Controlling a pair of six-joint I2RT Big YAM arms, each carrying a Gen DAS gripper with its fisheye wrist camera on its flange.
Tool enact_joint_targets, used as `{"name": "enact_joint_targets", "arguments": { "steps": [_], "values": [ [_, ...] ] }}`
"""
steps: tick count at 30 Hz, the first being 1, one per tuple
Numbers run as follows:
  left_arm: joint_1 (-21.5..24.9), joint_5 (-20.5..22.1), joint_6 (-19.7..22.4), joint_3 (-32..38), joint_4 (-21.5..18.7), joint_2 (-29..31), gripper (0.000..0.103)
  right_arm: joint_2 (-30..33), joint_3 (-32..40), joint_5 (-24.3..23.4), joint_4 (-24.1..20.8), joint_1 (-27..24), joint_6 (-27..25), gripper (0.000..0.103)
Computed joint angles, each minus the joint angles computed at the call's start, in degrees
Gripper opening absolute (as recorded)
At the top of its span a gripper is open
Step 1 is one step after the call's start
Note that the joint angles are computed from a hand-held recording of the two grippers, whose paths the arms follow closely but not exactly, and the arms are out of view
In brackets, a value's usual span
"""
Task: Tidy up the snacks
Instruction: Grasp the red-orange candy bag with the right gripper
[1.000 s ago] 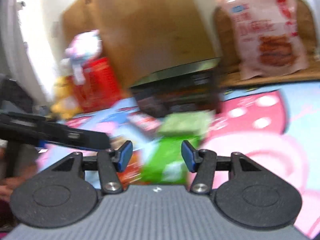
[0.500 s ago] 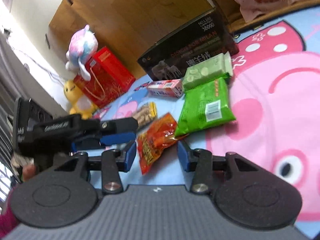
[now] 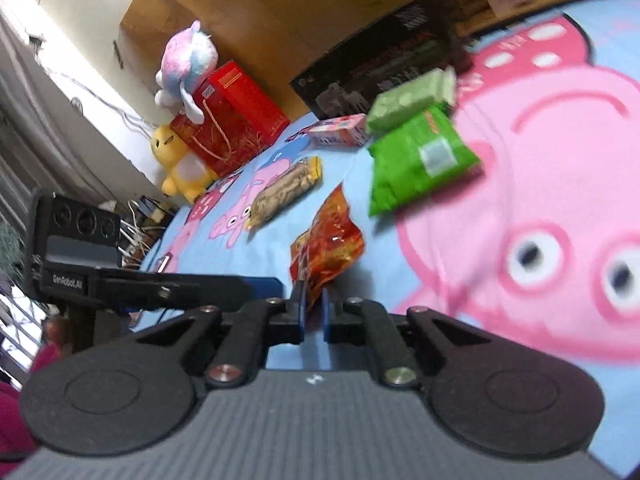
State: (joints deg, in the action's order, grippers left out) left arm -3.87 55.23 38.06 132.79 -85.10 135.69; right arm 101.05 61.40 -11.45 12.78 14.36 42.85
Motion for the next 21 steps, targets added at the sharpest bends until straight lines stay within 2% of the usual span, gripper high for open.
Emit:
{"name": "enact_joint_targets", "arguments": {
  "steps": [3, 5, 7, 11, 13, 15, 19, 21],
  "values": [
    [0.3, -0.3, -6.7, 0.2, 5.7, -0.3, 0.077, -1.2, -1.4, 0.6, 0.2, -0.4, 0.7, 0.010],
    [0.0, 0.0, -8.6, 4.3, 4.8, 1.7, 0.079, -2.1, -1.9, 2.6, -1.1, -0.4, -0.8, 0.010],
    [-1.1, -0.2, -8.2, 8.8, 2.7, 3.9, 0.081, -3.1, -2.1, 6.9, -3.3, -0.1, -3.1, 0.010],
    [-3.9, -3.1, -7.9, 13.5, 2.1, 6.4, 0.082, -3.8, -0.2, 21.5, -9.0, 2.7, -11.2, 0.011],
    [-5.2, -4.2, -7.3, 15.7, 1.1, 7.9, 0.082, -3.9, -0.8, 22.5, -8.7, 2.8, -12.4, 0.012],
    [-5.8, -4.0, -7.5, 12.3, 4.7, 6.2, 0.087, -3.8, -1.6, 22.2, -7.2, 2.6, -12.2, 0.013],
    [-6.8, -3.9, -7.4, 13.7, 3.5, 6.9, 0.084, -3.6, -2.7, 19.3, -4.1, 1.4, -9.5, 0.014],
    [-7.3, -4.7, -4.6, 14.7, 0.3, 7.4, 0.062, -3.4, -2.8, 18.9, -3.4, 1.2, -8.9, 0.014]
  ]
}}
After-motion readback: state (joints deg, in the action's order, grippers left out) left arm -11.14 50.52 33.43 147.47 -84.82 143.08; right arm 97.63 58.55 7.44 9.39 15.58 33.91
